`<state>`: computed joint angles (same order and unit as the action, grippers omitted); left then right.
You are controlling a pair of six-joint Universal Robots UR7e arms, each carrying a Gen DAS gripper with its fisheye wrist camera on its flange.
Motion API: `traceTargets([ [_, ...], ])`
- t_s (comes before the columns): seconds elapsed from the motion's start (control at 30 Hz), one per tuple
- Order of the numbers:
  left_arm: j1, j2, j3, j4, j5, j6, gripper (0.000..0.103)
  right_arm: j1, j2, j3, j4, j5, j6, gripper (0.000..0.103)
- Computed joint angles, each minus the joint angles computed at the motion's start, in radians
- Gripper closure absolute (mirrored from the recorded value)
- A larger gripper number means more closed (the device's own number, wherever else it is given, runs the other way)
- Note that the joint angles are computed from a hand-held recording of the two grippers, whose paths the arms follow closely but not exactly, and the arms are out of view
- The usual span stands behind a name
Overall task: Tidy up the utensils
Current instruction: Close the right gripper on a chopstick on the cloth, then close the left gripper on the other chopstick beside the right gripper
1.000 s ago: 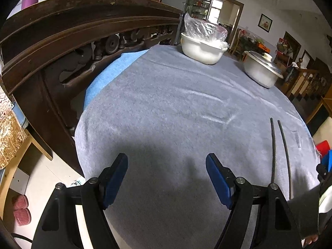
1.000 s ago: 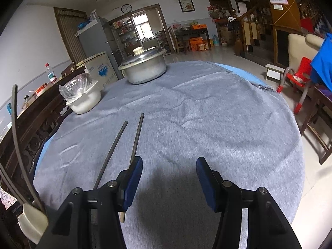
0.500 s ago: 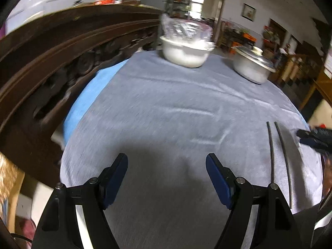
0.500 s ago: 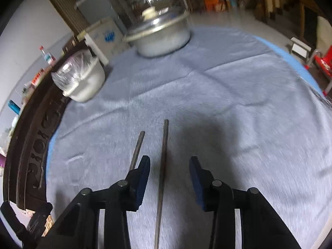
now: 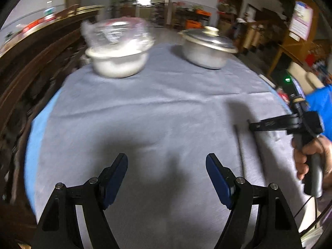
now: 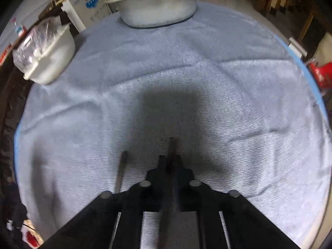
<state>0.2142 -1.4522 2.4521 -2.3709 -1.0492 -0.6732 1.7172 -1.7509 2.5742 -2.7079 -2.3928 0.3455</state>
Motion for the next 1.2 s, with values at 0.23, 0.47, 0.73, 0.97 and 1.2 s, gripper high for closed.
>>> traceTargets([
  [0.23,0.049,0.220,-0.118,-0.142,-0.135,0.178,0.025,-0.067,-0.157,0.053,0.014,0.041,-0.073,0.097],
  [0.47,0.073,0.446,-0.256,-0.137,-0.243,0.284,0.028,-0.182,-0.375,0.089,0.126,0.146,-0.179,0.097],
  [0.73,0.075,0.586,-0.364,-0.012,-0.258,0.318,0.057,-0.238,-0.456,0.056,0.265,0.205,-0.229,0.096],
  [0.97,0.088,0.566,-0.344,-0.018,-0.228,0.317,0.096,-0.164,-0.301,0.038,0.177,0.102,-0.181,0.094],
  [1.2,0.111,0.461,-0.269,0.013,-0.180,0.228,0.098,-0.133,-0.248,0.055,0.081,0.088,-0.212,0.096],
])
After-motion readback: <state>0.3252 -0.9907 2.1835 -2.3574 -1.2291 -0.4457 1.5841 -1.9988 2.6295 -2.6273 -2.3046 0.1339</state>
